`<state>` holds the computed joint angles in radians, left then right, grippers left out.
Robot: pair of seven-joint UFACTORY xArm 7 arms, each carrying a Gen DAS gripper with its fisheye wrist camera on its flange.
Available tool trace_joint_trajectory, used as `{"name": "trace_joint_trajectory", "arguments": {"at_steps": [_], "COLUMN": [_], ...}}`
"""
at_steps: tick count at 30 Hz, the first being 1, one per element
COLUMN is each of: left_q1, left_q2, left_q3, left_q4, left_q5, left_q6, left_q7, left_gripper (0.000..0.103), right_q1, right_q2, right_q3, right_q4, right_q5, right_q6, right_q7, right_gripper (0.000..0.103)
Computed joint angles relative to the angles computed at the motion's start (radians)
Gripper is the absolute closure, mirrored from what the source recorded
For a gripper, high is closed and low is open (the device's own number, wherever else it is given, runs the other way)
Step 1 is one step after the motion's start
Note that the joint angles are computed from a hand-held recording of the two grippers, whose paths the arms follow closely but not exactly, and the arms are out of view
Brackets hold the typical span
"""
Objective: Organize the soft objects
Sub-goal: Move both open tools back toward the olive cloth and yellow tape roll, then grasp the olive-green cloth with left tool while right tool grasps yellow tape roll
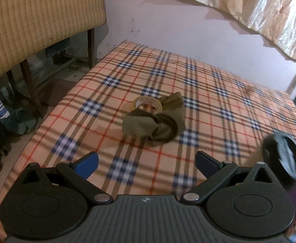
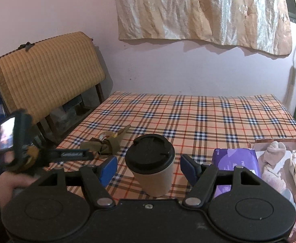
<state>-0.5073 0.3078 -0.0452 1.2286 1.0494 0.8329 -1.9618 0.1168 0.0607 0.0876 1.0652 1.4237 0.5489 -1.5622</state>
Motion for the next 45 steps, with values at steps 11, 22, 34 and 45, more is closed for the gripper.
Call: {"name": "trace_joint_trajectory", "arguments": {"at_steps": [11, 22, 34, 45], "left_q1": [0.003, -0.076, -0.014, 0.036], "left_q2": [0.260, 0.195, -0.104, 0.122], "left_q3": [0.093, 0.141, 0.001, 0.013], "left_q4": [0.313, 0.147, -0.245, 0.077], "left_q5": [-0.119, -0.041, 0.163, 0.185], "left_q6": [0.064, 0.014, -0.037, 0.049], "left_q7": [0.196, 0.092, -0.224, -0.117], "left_gripper": [0.000, 0.064, 0.044, 0.000], "right_q1": [-0.025, -0.040, 0.008, 0.054], "right_q2": [0.062, 0.078, -0.005, -0.027], "right_q3": [0.001, 0.018, 0.019, 0.015], "right_q4": [0.041, 0.046, -0.031, -0.048], "right_q5": [0.048, 0.042, 0.025, 0.000], "right_q6": [0.008, 0.023, 0.051, 0.015], "right_q7": [-0.030, -0.019, -0.035, -0.033], "right_gripper": [0.022, 0.022, 0.022, 0.022]}}
